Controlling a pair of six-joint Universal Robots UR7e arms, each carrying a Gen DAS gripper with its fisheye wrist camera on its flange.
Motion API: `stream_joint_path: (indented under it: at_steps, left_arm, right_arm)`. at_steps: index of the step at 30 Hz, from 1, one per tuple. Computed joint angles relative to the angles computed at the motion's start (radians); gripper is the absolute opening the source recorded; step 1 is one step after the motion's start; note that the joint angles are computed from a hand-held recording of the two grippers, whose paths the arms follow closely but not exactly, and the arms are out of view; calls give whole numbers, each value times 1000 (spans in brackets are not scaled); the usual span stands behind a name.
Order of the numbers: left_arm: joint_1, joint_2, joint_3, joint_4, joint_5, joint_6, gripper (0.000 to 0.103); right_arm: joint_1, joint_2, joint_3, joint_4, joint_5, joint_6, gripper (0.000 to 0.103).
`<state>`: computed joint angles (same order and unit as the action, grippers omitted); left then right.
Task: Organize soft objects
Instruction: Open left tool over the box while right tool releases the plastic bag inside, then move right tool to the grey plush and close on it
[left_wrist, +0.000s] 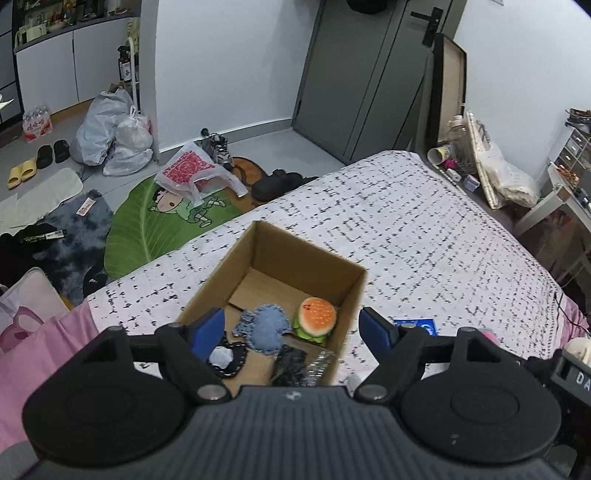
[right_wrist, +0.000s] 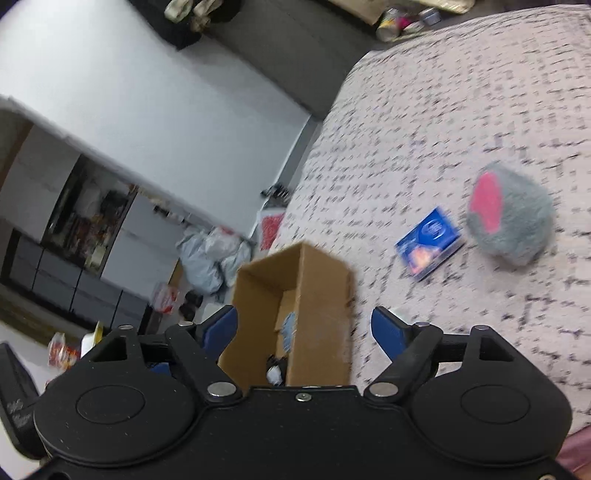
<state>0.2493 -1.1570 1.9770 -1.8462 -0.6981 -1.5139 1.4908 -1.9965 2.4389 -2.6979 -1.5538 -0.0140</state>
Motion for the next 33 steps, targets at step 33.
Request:
stream_joint_path:
  at_steps: [33]
  left_arm:
    - [-4, 266, -106, -352, -62, 266, 78]
  right_arm:
    - [-396, -188, -1, -31, 151, 89, 70]
